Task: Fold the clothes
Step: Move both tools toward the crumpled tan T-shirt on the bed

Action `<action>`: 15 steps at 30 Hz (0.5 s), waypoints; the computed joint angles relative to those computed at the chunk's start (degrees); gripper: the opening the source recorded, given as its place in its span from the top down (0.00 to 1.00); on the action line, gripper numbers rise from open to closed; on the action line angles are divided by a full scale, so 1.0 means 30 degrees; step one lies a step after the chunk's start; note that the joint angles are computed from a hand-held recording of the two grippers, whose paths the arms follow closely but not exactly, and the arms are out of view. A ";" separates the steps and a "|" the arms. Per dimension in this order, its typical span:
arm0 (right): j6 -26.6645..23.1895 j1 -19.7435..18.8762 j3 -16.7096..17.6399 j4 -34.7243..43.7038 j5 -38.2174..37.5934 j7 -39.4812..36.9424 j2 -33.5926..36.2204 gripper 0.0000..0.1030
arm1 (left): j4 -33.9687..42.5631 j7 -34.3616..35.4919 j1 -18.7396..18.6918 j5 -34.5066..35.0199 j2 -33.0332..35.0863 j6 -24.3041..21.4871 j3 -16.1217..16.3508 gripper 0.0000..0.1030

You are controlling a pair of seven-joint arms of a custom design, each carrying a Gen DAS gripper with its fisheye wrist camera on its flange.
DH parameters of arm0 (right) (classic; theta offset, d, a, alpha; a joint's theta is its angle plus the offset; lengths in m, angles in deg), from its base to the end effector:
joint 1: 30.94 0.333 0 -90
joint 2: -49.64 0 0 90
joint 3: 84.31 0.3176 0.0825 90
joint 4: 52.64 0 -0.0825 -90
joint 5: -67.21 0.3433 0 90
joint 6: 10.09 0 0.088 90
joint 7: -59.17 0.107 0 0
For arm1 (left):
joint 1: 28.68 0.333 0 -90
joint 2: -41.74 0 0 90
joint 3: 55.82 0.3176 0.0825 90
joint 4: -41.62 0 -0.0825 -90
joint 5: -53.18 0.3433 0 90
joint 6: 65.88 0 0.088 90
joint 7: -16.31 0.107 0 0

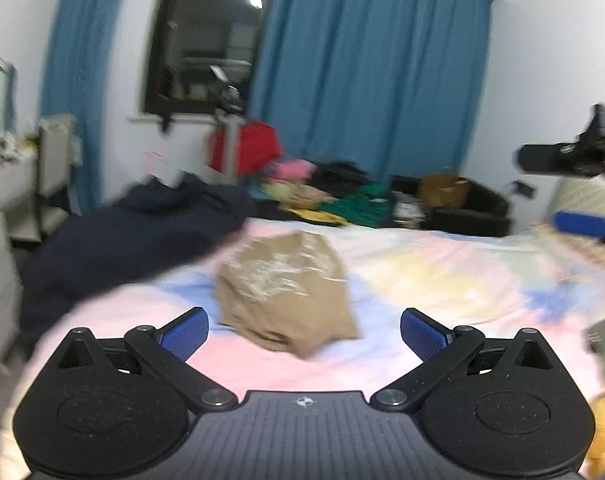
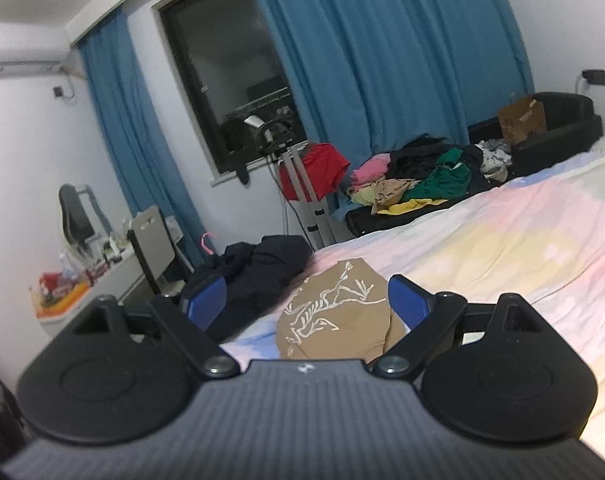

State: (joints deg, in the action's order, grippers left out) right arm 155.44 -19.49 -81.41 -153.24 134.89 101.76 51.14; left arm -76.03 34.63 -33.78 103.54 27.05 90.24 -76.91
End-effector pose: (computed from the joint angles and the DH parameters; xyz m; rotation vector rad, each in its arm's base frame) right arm 0.5669 0.0887 0.6524 -1.3916 1.2872 -0.4519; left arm 0.4200 -0.2645 0.6457 -1.6425 1.4804 -1.0618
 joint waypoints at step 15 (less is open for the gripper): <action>0.2555 -0.1534 0.1495 0.4723 0.9658 -0.6870 0.6484 0.13 | 0.7696 -0.2020 -0.2400 0.8595 1.1955 -0.3350 0.2055 0.00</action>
State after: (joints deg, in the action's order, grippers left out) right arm 163.10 -24.09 -76.93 -139.07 163.87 81.15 70.59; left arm -52.94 28.57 -40.98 129.32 62.91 80.19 -70.74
